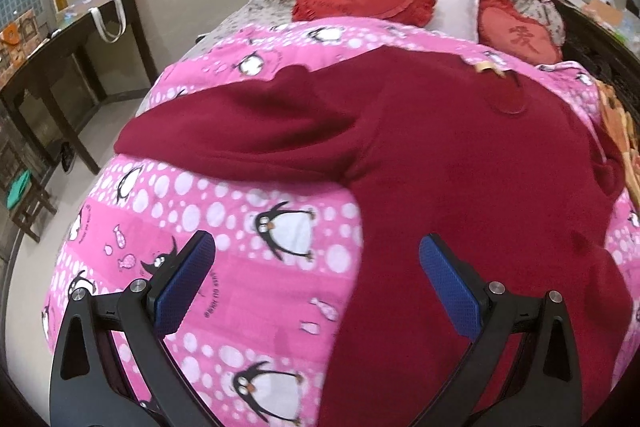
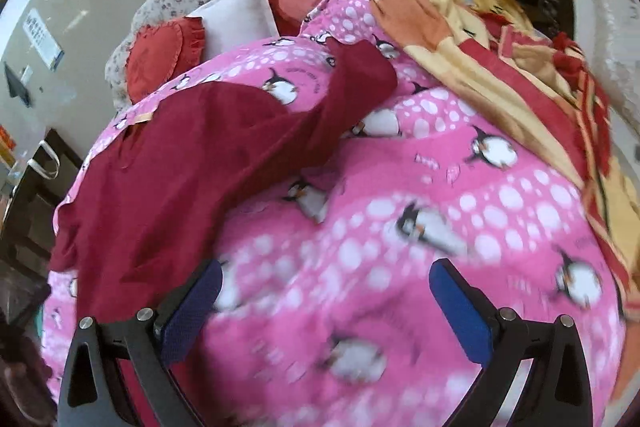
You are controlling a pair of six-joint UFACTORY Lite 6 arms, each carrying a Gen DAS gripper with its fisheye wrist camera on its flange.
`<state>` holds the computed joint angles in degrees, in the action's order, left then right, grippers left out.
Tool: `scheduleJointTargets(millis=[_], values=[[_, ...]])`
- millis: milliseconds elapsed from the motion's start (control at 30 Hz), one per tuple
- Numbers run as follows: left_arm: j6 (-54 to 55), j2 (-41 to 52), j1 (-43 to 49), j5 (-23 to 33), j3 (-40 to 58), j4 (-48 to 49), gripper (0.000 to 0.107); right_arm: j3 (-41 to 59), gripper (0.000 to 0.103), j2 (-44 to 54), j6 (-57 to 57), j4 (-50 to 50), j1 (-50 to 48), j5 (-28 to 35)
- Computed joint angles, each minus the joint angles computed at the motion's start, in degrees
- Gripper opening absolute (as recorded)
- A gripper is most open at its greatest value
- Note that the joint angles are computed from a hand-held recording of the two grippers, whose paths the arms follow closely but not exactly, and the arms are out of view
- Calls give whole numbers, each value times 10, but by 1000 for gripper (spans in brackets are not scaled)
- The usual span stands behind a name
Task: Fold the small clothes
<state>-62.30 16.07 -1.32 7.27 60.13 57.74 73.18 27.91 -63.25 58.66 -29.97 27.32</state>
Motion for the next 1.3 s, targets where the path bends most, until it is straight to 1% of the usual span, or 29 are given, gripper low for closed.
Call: scheduleJointTargets(millis=[33,67,100,133,167,233,267,333,367,433,500,567,600,633,667,767,800,833,900,1000,1133,1167,1233,1300], values=[[-10,-7,-6,2,-4,9,103,-3,103,-10,17,-8,5,4],[-15,-17,-15,5,-8,14,103,-16,103,-31,11,1,10,22],[-13,-26,-22,7,-13,12,103,-53,103,-71,-20,32,18,22],[-11,-37,-30,10,-18,11,103,-79,103,-96,-72,76,27,10],[-2,-50,-37,13,-22,1,103,-106,103,-133,-100,97,45,-13],[35,-72,-46,16,-31,-39,103,-144,103,-189,-132,115,77,-43],[36,-81,-51,17,-35,-43,103,-165,103,-219,-134,117,100,-68],[54,-97,-59,24,-40,-68,103,-185,103,-255,-78,74,142,-117],[72,-102,-61,24,-41,-87,103,-191,103,-269,-34,37,156,-127],[79,-112,-69,32,-43,-100,103,-209,103,-292,10,8,179,-137],[78,-120,-76,38,-44,-102,103,-208,103,-294,71,-38,203,-135],[48,-128,-85,46,-49,-77,103,-204,103,-295,156,-106,228,-139],[28,-132,-90,50,-51,-59,103,-206,103,-297,181,-125,240,-145],[21,-136,-92,50,-55,-53,103,-212,103,-303,192,-130,252,-153],[22,-138,-95,52,-55,-56,103,-216,103,-308,227,-159,268,-165],[12,-140,-100,54,-58,-47,103,-213,103,-308,333,-254,298,-173],[3,-141,-102,56,-59,-39,103,-211,103,-306,338,-256,303,-173],[2,-141,-102,56,-60,-38,103,-209,103,-304,321,-234,307,-172],[10,-141,-102,55,-60,-47,103,-207,103,-300,348,-256,316,-176],[25,-139,-102,55,-60,-66,102,-204,103,-296,462,-368,334,-187],[16,-131,-103,59,-54,-59,103,-198,103,-289,567,-472,346,-193],[16,-127,-104,60,-52,-59,102,-195,103,-286,564,-469,345,-192],[24,-121,-103,60,-48,-68,102,-193,103,-283,527,-433,343,-188],[23,-115,-102,59,-46,-66,103,-185,103,-274,559,-464,346,-184]])
